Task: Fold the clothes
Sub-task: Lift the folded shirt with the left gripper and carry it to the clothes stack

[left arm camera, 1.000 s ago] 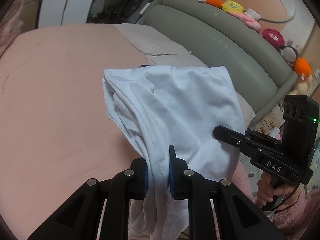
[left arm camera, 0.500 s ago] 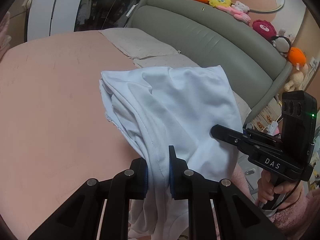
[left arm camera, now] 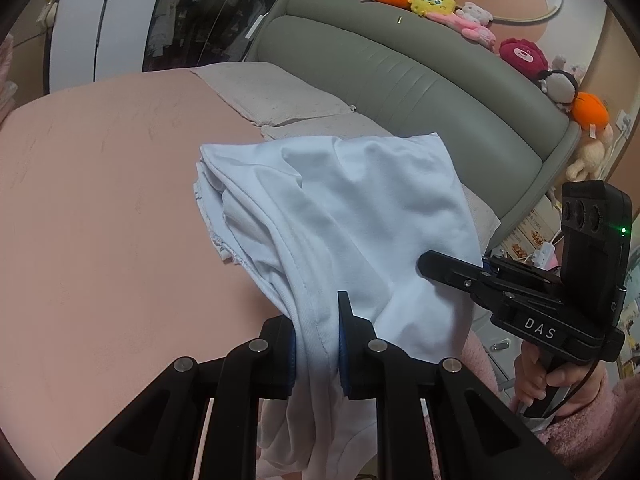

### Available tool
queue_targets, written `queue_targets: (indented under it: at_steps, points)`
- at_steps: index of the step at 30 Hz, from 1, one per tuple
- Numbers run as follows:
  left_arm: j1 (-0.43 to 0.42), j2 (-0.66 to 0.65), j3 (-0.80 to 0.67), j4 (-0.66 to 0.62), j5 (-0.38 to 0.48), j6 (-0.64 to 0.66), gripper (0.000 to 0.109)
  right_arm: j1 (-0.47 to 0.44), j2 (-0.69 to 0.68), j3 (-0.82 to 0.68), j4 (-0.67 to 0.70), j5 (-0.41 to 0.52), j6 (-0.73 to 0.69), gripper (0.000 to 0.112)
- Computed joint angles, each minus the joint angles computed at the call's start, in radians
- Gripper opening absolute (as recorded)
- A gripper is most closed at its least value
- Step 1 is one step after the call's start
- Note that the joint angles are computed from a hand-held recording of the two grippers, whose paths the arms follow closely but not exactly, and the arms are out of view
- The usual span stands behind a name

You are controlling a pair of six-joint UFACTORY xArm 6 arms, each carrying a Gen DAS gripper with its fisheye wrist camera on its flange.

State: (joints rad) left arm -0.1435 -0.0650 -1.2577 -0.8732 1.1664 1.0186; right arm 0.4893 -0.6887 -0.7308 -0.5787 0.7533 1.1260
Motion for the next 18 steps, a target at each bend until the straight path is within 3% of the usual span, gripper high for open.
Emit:
queue_targets:
  at_steps: [9,18]
  points:
    - [-0.059,0.054,-0.074,0.001,-0.017,-0.019,0.013,-0.087,-0.025,0.01,0.051,-0.016,-0.102,0.016]
    - [-0.163,0.223,-0.248,0.036,-0.07,-0.123,0.013,-0.3,0.015,0.022,0.265,-0.114,-0.387,0.016]
